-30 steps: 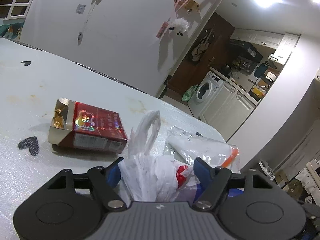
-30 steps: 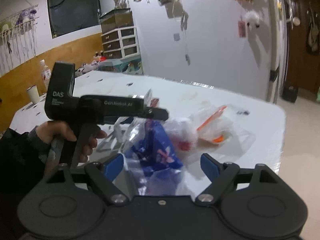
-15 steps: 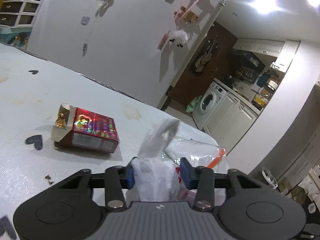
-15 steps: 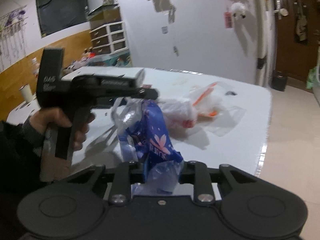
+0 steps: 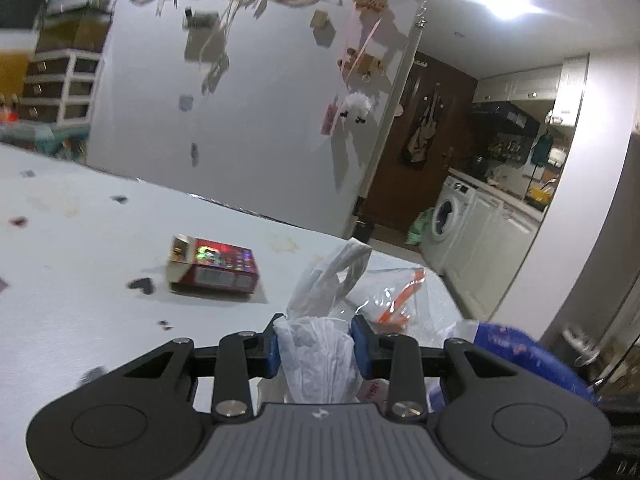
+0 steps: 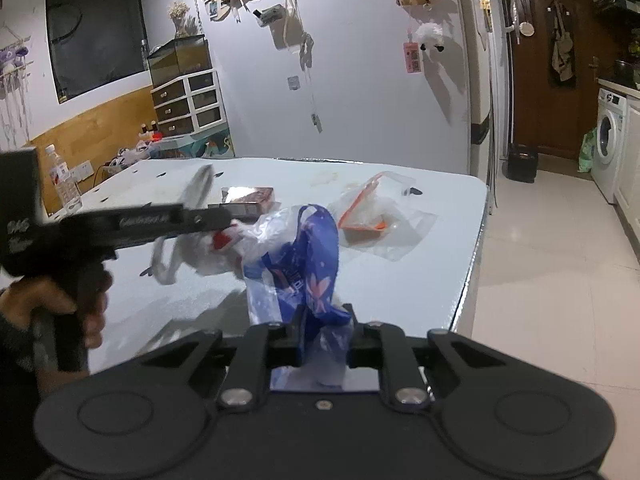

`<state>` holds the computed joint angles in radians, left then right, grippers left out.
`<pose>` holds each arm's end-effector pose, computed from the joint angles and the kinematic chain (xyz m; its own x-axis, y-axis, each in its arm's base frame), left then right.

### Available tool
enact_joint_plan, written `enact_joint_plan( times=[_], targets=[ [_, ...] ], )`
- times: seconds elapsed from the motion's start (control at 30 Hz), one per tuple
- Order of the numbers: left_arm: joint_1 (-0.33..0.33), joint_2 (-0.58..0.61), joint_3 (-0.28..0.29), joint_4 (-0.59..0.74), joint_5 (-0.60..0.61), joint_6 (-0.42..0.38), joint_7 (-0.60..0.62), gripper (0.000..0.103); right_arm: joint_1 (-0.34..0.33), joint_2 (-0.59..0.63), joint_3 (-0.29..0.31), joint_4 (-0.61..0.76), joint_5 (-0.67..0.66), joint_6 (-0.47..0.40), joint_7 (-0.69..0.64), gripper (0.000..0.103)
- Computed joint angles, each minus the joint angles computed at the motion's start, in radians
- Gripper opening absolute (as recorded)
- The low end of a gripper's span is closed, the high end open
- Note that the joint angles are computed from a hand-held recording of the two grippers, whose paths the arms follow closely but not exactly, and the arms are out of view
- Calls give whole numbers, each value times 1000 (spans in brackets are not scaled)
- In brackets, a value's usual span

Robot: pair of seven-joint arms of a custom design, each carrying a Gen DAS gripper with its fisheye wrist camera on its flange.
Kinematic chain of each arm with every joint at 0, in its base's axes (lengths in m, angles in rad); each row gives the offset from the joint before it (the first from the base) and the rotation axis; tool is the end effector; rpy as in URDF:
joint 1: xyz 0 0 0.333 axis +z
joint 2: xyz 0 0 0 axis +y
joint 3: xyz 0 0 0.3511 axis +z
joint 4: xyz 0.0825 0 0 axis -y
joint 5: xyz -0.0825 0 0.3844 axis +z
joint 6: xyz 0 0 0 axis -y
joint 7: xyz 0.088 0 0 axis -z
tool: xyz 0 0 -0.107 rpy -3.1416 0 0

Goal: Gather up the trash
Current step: 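Carry the blue and white bags over the wastebasket with both tools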

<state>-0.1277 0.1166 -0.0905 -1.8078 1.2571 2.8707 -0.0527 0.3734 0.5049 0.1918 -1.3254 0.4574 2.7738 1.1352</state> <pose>0.6107 -0.1870 0.5897 0.1685 -0.9554 0.2426 -0.3815 -0.2902 -0.8776 0.6818 0.3601 0.5887 0.6188 -0.7660 -0.1741 -0.5094 -0.2225 -0.8313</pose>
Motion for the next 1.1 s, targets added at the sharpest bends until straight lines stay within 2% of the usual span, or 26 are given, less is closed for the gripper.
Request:
enact_joint_plan(
  times=[0.2,0.5,0.73,0.9,1.1],
  targets=[
    [-12,-102,-40,-85,74,-105,-43,36,-20,-65,27,-97,48,53,-49,16],
    [-12,-214,-124,-173,58,-272,26,36,-30,-164,40,-238,124,133,-101,16],
    [-24,-271,-171,-211,33,-336,45,36,-33,-236,40,-334,163,188,-119,16],
    [-39,-292,-201,-225,30,-369,35,36,-52,-287,58,-394,244,218,-187,16],
    [-58,-298,-224,-223,35,-407,15,36,-53,-338,52,-446,330,234,-270,16]
  ],
)
